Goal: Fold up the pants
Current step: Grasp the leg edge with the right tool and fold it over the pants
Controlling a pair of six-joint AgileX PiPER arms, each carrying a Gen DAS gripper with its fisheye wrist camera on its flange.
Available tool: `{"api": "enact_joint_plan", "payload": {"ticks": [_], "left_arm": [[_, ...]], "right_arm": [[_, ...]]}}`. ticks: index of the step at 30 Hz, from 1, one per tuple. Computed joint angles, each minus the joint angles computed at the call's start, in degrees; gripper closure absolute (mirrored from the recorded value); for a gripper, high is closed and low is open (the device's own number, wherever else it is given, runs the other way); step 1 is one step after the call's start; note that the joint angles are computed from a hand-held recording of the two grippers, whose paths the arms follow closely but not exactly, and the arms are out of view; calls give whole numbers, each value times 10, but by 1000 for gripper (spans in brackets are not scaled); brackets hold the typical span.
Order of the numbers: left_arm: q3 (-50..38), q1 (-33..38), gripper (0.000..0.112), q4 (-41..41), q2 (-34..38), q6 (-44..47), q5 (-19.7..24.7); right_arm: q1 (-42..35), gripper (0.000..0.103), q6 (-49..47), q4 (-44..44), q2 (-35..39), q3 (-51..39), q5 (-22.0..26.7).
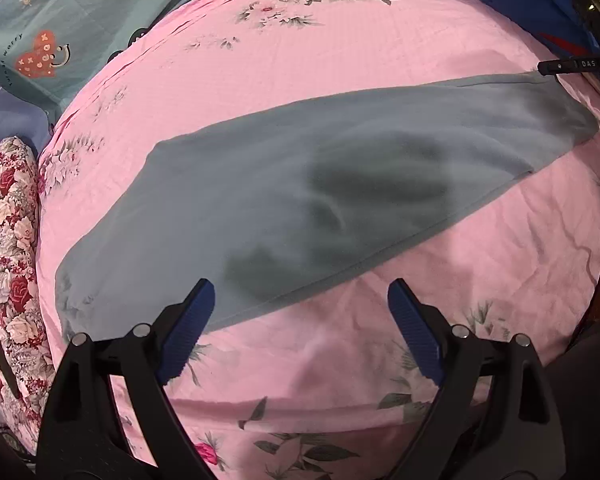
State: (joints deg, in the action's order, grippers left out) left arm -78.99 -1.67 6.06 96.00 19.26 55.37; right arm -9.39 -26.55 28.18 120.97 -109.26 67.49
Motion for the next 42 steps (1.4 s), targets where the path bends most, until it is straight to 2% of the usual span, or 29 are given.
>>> {"api": "enact_joint_plan", "payload": {"ticks": [3,5,6,7,8,9,11,13,14,15,17,19,20,21,24,27,30,33,34,35,36,38,42], "left_arm": [[1,-13,23,14,-3,-23,4],[2,-20,23,22,-5,-36,4],[2,-23,23,26,-5,-42,5],[2,-28,23,29,-4,-48,7],[2,-32,23,32,-4,-51,9],[2,-35,23,34,-4,-53,11],[4,-44,23,41,-7,-57,12],[6,-49,23,46,-10,-63,11],[2,-48,23,44,-7,-61,14],[1,-50,23,43,-5,-62,17],[-5,-56,23,47,3,-66,23],[-7,-66,23,55,5,-74,23],[-8,-69,23,57,4,-75,22],[-8,-73,23,58,2,-76,22],[-2,-79,22,69,-5,-82,19],[0,-77,21,75,-4,-94,21],[1,-73,21,81,1,-106,26],[5,-65,21,84,-8,-110,19],[6,-58,21,81,-12,-105,11],[4,-54,21,82,-12,-106,8],[-3,-46,20,80,-6,-106,5],[-21,-32,20,68,11,-102,-1],[-48,-15,20,64,63,-112,-19]], "right_arm": [[1,96,-7,-15,-10,-5,-20],[-1,98,3,-17,-11,1,-54],[1,103,16,-29,-5,-3,-68],[7,103,43,-64,1,0,-96],[5,103,61,-76,13,-5,-100],[-9,103,84,-65,31,-23,-84],[-40,103,76,-1,29,-17,-69],[-73,95,30,94,18,-6,-28],[-80,84,11,120,13,-1,-12],[-79,65,-4,125,6,4,-6],[-64,47,-34,116,-12,27,-25],[-42,50,-44,94,-8,25,-25],[-30,66,-45,80,1,12,-14],[-20,86,-44,64,5,6,-6],[-9,98,-47,34,-11,22,-48],[-19,98,-28,44,-12,29,-73],[8,96,9,-22,-2,33,-95],[4,84,60,-37,-17,25,-87],[2,79,80,-38,-38,42,-103],[-1,66,83,-25,-65,71,-125],[-4,62,69,-2,-89,100,-138],[-9,61,25,55,-124,144,-130],[-13,60,86,45,-192,255,-168]]}}
